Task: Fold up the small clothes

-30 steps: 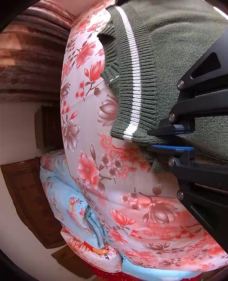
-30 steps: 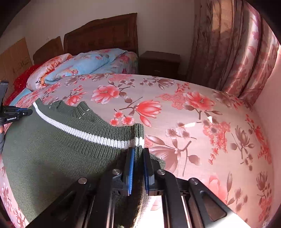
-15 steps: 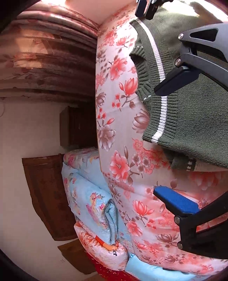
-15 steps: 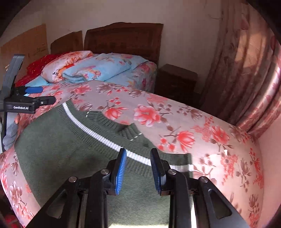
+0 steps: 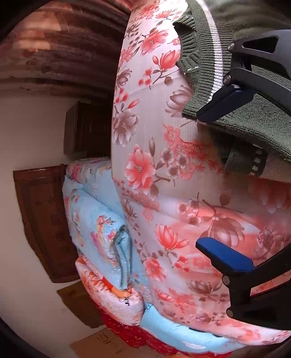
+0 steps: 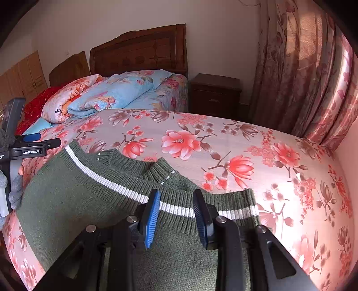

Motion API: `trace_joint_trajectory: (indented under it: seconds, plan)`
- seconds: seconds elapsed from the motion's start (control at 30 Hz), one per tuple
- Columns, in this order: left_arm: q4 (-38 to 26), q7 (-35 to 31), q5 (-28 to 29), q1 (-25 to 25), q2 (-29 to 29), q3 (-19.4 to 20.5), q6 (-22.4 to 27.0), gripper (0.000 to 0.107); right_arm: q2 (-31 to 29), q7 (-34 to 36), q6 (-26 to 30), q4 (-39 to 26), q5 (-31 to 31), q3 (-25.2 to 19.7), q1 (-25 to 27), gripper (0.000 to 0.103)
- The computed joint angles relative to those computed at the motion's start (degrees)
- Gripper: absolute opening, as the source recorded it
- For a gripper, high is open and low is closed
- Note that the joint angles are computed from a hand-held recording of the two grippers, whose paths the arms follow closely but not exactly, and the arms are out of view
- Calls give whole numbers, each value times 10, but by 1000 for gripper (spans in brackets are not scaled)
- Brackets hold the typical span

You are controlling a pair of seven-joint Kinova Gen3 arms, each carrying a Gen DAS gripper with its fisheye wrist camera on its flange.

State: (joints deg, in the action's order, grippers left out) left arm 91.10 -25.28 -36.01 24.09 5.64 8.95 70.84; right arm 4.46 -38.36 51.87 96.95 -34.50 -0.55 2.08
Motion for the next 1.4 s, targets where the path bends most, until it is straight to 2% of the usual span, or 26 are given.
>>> trace_joint_trajectory:
  seconds: [0.07,0.17,0.23,0.33,0.43,0.5,0.57,0.63,0.73,0.8,0.87,0.93,0.97,1.03,1.07,1.2,1.27,1.33,1.4]
  plan:
    - [15,-11,24,-1,9,-14,-15,103,25,-31,8,-12,38,-2,-28,31]
    - [11,-6,20,3,13,-7,2,103,16,-13,-39,22,68,-29,-33,36]
    - [6,-19,4,16,26,3,25,103,15,14,-46,35,49,-31,-25,36]
    - [21,5,-49,61,29,11,59,103,18,50,-29,45,6,-33,2,36]
    - [47,30,-55,78,8,17,64,103,3,90,-38,73,-17,-42,16,36]
    - [54,36,-44,71,-7,27,67,103,2,120,-28,75,-26,-39,16,36]
    - [46,67,-58,87,-13,31,103,103,20,113,14,43,-28,-46,33,36]
    - [40,101,-76,110,-34,44,117,103,23,72,34,27,-21,-42,36,36]
    - [40,128,-61,111,-65,82,75,103,-37,54,8,63,-36,-17,18,36]
    - [28,136,-59,115,-48,98,59,103,-71,60,18,91,-77,-9,14,36]
    - [8,126,-40,116,-13,94,47,103,-85,56,18,119,-85,-14,-8,36]
    - [-11,108,-24,124,31,78,53,103,-99,60,-19,148,-55,-44,-20,36]
    - [-5,110,-22,137,39,64,44,103,-106,71,-37,159,-45,-45,-29,36]
    - [18,134,-25,149,24,49,26,103,-109,98,-46,169,-52,-17,-48,36]
    - [28,138,-16,139,10,55,19,103,-104,117,-36,168,-65,9,-52,35]
    - [64,164,-39,157,-14,65,47,103,-93,187,1,161,-86,55,3,34]
    - [82,180,-42,155,-28,72,46,103,-77,229,44,154,-116,93,21,28]
    - [97,189,-36,147,-40,75,30,103,-73,239,59,153,-130,88,51,24]
    - [103,198,-32,137,-44,80,19,103,-92,211,36,163,-121,44,81,25]
